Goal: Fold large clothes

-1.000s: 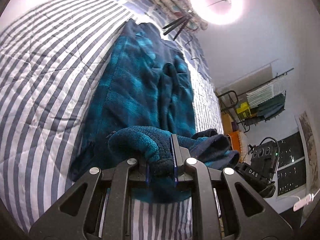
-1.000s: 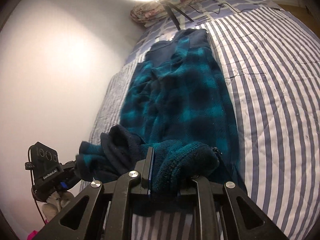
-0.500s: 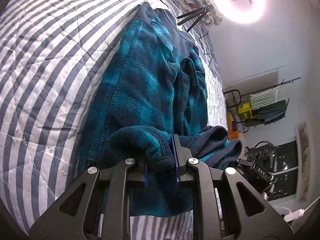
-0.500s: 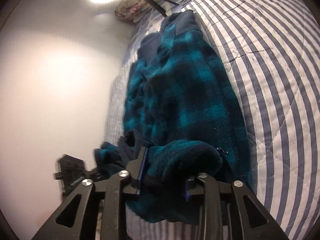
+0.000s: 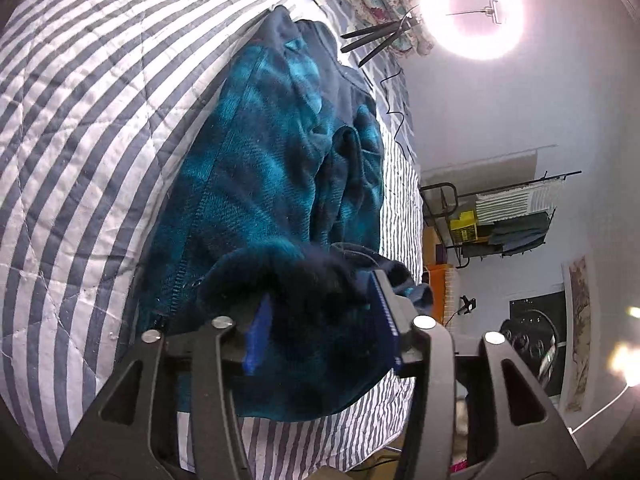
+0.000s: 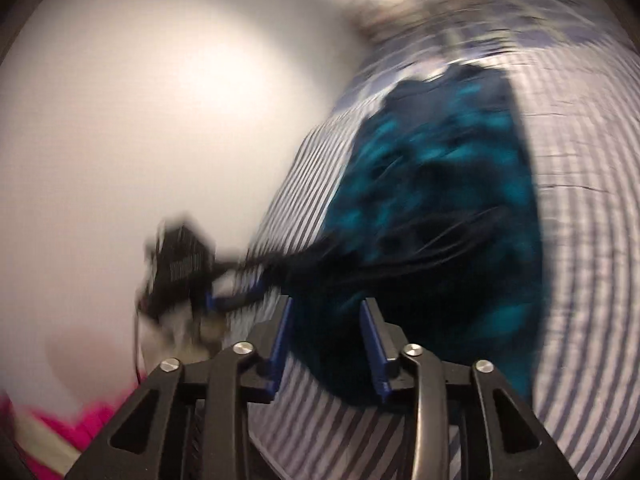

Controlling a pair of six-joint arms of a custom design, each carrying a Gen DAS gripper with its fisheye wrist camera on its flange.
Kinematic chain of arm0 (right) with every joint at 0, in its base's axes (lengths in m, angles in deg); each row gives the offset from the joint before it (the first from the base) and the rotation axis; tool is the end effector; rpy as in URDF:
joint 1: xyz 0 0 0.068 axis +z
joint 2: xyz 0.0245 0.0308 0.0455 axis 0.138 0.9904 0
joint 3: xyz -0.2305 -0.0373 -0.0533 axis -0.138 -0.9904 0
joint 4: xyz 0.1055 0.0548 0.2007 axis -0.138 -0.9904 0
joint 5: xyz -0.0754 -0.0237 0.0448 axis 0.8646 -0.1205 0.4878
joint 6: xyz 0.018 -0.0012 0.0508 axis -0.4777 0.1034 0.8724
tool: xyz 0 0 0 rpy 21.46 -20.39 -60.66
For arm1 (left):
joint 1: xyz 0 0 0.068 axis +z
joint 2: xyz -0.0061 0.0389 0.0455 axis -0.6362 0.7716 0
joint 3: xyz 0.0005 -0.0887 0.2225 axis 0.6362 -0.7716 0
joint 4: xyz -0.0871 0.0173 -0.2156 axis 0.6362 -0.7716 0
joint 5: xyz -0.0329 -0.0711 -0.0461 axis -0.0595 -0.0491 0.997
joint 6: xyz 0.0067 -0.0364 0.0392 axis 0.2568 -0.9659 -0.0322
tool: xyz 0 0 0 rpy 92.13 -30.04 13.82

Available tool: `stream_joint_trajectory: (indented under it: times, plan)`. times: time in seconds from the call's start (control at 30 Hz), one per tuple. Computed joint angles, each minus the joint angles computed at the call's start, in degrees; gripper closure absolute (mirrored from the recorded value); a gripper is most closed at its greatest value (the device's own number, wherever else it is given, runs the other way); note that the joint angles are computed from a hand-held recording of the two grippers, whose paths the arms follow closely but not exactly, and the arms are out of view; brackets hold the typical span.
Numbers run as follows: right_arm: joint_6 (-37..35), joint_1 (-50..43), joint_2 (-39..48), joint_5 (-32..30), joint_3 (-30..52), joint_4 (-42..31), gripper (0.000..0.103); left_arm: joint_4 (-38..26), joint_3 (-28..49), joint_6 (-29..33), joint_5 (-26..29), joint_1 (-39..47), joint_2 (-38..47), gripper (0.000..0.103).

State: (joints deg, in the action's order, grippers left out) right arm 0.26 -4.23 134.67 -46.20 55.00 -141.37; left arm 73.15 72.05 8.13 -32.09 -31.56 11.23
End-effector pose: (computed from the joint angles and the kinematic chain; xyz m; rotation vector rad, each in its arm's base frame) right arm 0.3319 -0.0443 0.1548 -0.6981 2.5577 1.1649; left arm 0.2472 0.0148 0.1196 -0.9848 2.1857 -1.0812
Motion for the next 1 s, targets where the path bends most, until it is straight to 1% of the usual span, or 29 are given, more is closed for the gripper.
stream_joint_trajectory:
  times: [0.03,0.07,0.13,0.27,0.3,0.33,0.37,0.4,0.47,0.5,0.53,0.57,0.63,0.67,0.8,0.83,0.9,0.93,0.97,1.0]
  plan:
    - [-0.9,1.1,-1.2,1.5,-2.2,1.4,0.073,-0.8,-0.2,0.5,-0.7,0.1,-1.2,0.047]
    - [-0.1,3.3,-3.2,3.7,-6.0,5.3,0.073,-1.8,-0.2,1.0,-1.0,0.4,-2.3,0.047]
    - [4.2,6.7,-5.5,6.8,-10.9,12.9,0.073,-3.6,-0.4,2.3,-0.4,1.7,-4.4,0.047]
    - [14.7,11.9,-4.5,12.0,-13.0,25.3,0.074,-9.0,-1.0,6.2,-3.4,2.9,-11.0,0.047]
    - [16.9,13.2,-4.1,14.2,-13.5,28.8,0.075,-9.8,-1.0,7.3,-4.5,2.5,-12.1,0.047]
    - [18.7,13.9,-3.3,15.6,-13.5,30.8,0.076,-11.2,-0.8,9.0,-6.6,1.3,-13.2,0.047]
    - [20.3,14.2,-1.3,16.2,-12.3,31.3,0.076,-12.1,-0.3,10.8,-8.7,-0.2,-13.2,0.047]
    - [21.5,13.8,0.9,15.3,-10.4,30.2,0.076,-12.7,0.3,12.7,-10.6,-1.7,-12.4,0.047]
    - [20.1,11.7,2.5,13.1,-6.8,25.4,0.075,-13.7,3.0,17.1,-15.0,-5.5,-7.6,0.047]
    - [17.6,10.0,2.6,10.8,-5.1,21.8,0.074,-14.6,4.8,18.7,-15.9,-6.9,-4.7,0.054]
    - [15.5,8.7,2.2,9.6,-4.4,19.8,0.072,-15.4,6.1,19.9,-16.0,-7.7,-2.3,0.061]
    - [12.9,6.8,0.2,9.4,-4.8,19.0,0.069,-15.8,6.7,20.5,-15.6,-8.0,-1.1,0.062]
    - [9.7,3.5,-3.0,11.4,-6.5,21.1,0.054,-15.0,5.2,20.2,-15.9,-8.4,-2.5,0.062]
    - [8.3,1.3,-3.5,13.0,-6.7,22.2,0.054,-15.4,4.8,20.8,-16.6,-8.6,-3.4,0.062]
    - [8.1,-4.1,4.0,14.8,0.2,19.7,0.055,-16.8,4.3,23.0,-20.5,-10.9,-4.5,0.063]
    - [7.9,-4.6,5.3,15.0,0.9,19.7,0.055,-16.8,4.5,23.3,-21.3,-11.6,-3.8,0.069]
    - [7.1,-4.6,7.3,15.6,2.0,18.9,0.055,-16.5,5.0,23.3,-21.6,-12.4,-2.0,0.072]
    - [6.7,-4.2,7.6,16.2,1.8,19.1,0.056,-16.0,5.3,23.1,-21.8,-12.9,-1.0,0.072]
    - [6.4,-3.7,7.4,17.1,1.0,20.0,0.061,-15.5,5.6,23.1,-21.9,-13.3,-0.2,0.073]
    - [6.1,-3.5,7.5,17.3,1.1,19.9,0.080,-15.1,6.0,23.2,-21.8,-13.6,0.6,0.075]
